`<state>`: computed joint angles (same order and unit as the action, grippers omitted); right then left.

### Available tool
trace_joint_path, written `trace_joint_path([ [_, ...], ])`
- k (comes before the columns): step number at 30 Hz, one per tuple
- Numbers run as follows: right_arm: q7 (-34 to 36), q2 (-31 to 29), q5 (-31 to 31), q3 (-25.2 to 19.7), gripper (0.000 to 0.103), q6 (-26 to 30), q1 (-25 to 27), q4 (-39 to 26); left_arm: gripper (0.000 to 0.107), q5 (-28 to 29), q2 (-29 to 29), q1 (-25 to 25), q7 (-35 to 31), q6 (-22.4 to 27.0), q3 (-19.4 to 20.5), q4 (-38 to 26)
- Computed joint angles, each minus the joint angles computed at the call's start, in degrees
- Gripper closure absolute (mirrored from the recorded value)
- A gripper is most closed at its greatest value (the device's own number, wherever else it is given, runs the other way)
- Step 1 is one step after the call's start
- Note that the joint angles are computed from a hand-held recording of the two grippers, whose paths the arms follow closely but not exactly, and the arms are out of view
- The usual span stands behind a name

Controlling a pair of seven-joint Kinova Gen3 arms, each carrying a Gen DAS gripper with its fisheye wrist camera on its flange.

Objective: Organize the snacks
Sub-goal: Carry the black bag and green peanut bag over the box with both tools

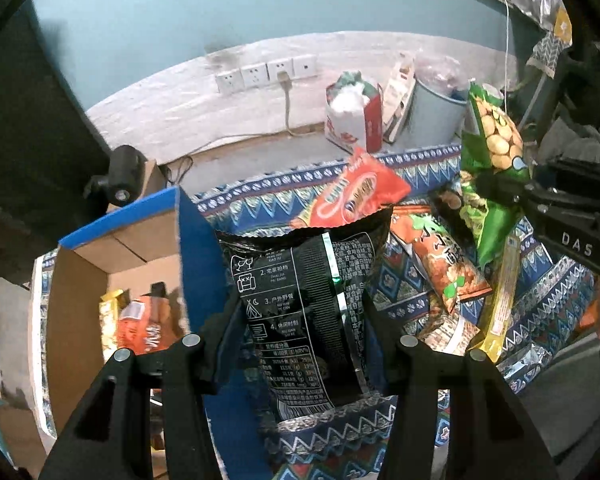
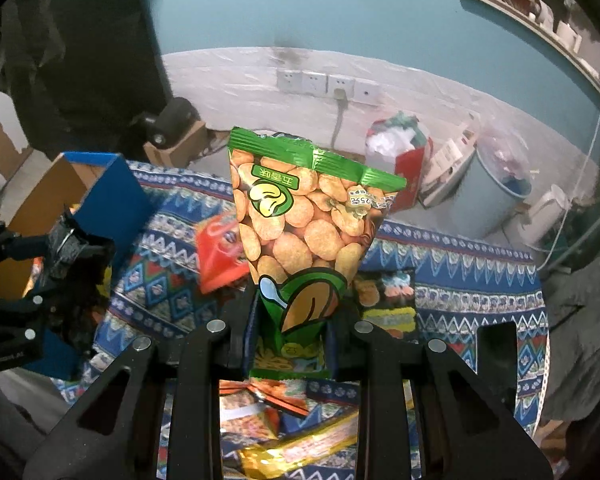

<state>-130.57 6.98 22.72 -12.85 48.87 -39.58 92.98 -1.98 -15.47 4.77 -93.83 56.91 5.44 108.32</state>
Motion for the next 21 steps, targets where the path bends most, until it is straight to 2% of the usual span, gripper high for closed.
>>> trace_joint_path([
  [5,-0.22,0.28,0.65,-0.68,0.078,0.39,-1.42,-1.94,0.054,-1.04,-1.77,-0.90,-0.63,-0.40,-0.86,-0.10],
  [21,2.01,4.20,-0.85,-0.55,0.078,0.45,-6.39,-9.94,0.054,1.32,-5.71,-5.88,-6.52,-0.30,-7.47,0.43],
])
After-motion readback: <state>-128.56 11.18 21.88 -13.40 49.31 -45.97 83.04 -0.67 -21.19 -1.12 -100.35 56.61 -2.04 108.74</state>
